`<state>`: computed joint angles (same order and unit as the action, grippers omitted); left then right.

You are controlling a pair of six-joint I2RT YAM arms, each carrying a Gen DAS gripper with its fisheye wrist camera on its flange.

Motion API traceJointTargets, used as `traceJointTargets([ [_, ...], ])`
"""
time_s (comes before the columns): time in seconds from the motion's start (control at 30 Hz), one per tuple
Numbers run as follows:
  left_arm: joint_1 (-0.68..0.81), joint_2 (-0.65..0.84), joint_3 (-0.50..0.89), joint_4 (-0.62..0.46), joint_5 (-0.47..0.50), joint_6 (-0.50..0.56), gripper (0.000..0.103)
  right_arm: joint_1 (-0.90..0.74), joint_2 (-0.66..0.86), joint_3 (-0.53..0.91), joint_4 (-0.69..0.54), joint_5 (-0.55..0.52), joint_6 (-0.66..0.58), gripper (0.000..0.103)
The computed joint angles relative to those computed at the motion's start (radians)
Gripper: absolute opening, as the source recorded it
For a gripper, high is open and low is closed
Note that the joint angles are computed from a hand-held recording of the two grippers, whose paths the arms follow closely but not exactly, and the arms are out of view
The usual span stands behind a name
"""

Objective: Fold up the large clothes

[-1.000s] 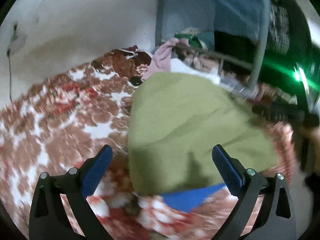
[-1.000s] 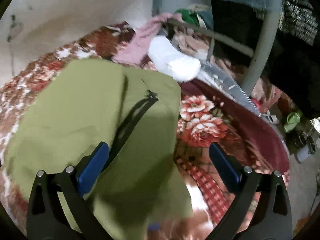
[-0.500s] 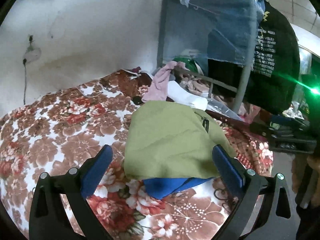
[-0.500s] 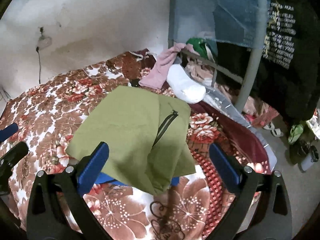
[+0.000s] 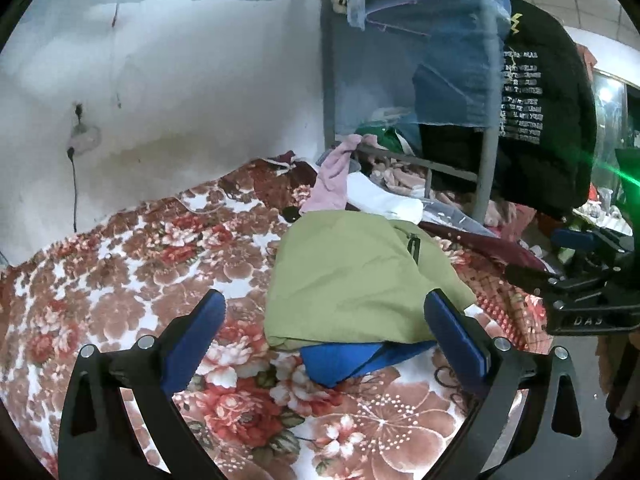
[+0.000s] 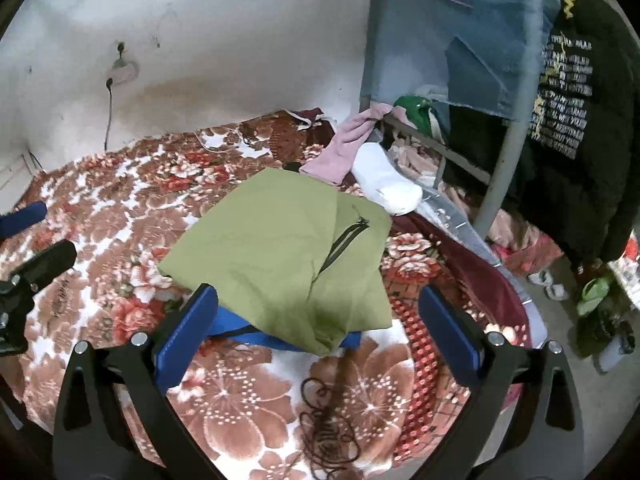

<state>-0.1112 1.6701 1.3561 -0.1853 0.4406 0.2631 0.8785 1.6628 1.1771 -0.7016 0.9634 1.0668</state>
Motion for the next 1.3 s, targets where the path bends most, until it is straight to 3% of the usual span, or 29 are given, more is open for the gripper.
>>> traceJointTargets([
  [0.6, 0.013, 0.001, 0.0, -0.01, 0.027, 0.016, 0.098, 0.006, -0.033, -0.034, 0.016, -0.025, 0.025, 0.098],
  [1.07, 0.01, -0.019, -0.032, 0.04, -0.039, 0.014, 0.098, -0.005, -0.019, -0.022, 0.019, -0.062, 0.008, 0.098],
  [1.3, 0.023, 0.0, 0.006, -0.022, 0.043, 0.003, 0.098, -0.007, -0.021, -0.027, 0.027, -0.076, 0.003, 0.098],
])
